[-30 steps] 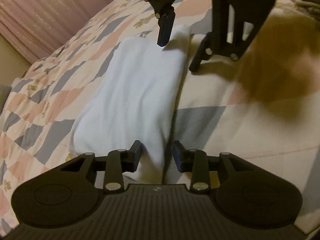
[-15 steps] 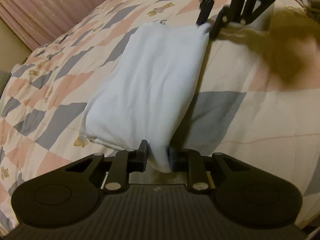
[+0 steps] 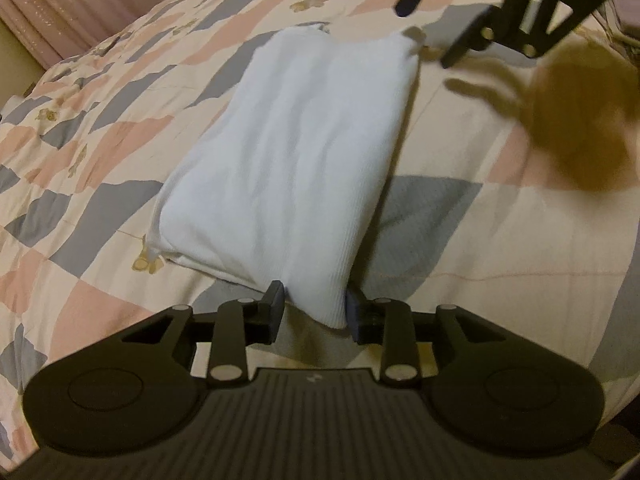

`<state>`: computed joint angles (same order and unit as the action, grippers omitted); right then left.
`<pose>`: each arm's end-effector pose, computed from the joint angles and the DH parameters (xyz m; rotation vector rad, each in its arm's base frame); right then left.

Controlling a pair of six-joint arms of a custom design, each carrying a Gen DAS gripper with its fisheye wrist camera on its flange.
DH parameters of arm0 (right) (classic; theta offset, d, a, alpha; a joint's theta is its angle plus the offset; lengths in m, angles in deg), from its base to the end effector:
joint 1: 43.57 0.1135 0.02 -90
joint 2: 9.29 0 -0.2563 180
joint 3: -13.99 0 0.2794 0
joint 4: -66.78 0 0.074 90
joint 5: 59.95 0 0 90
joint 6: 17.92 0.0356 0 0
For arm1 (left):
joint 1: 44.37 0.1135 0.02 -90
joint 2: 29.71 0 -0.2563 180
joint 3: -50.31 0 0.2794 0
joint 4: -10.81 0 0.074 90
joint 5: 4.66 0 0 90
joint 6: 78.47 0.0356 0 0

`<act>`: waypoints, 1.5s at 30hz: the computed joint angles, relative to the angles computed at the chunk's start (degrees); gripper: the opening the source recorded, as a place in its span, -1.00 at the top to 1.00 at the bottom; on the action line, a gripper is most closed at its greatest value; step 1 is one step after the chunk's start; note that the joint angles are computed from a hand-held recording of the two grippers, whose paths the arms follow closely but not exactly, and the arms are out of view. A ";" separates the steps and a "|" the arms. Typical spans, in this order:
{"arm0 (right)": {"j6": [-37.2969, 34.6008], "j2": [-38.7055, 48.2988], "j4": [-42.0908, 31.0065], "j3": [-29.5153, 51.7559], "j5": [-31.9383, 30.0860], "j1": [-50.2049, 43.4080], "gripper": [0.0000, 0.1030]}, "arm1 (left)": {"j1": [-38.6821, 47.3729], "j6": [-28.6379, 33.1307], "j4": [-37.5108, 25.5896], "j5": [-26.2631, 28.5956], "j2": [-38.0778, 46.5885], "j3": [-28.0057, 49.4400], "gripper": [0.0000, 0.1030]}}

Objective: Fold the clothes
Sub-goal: 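Move both open grippers to the end of the folded white undershirt, then grasp the undershirt end with the left gripper while the right gripper grasps beside it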

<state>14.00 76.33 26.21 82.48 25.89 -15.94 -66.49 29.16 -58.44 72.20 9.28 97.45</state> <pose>0.2876 0.1534 0.1942 -1.7727 1.8708 -0.1057 0.1419 -0.0489 0.2192 0.8165 2.4870 0.2747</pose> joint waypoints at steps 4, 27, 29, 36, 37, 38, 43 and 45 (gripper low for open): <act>-1.40 0.77 1.92 -0.52 -0.07 0.98 0.08 | -0.91 -0.34 -0.80 -0.31 -0.49 -0.20 0.44; -6.82 4.35 8.26 -1.32 -0.08 3.99 0.09 | -14.62 -0.47 12.07 -13.52 4.37 -4.44 0.25; -8.30 5.54 9.18 -1.04 -0.23 4.56 0.09 | -12.07 1.15 12.95 -13.40 5.13 -4.24 0.24; -14.19 8.96 11.86 0.21 -1.47 3.81 0.09 | -7.91 9.82 15.82 -10.55 3.73 -6.33 0.30; -14.07 9.59 12.19 0.51 -1.58 3.83 0.09 | -7.67 9.98 15.99 -10.04 4.13 -6.36 0.35; -13.68 10.38 12.45 0.90 -1.67 4.03 0.12 | -6.97 9.66 15.81 -9.15 4.67 -6.05 0.42; -10.41 12.36 11.57 2.67 -1.41 5.08 0.44 | -3.45 12.60 12.32 -4.26 3.95 -3.33 0.74; -7.93 11.39 9.73 3.22 -1.99 4.61 0.60 | -1.61 15.68 10.87 -2.06 3.18 -1.92 0.80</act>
<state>6.07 87.72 35.94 85.69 23.90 -11.33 -68.09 44.84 -47.57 70.14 12.46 95.53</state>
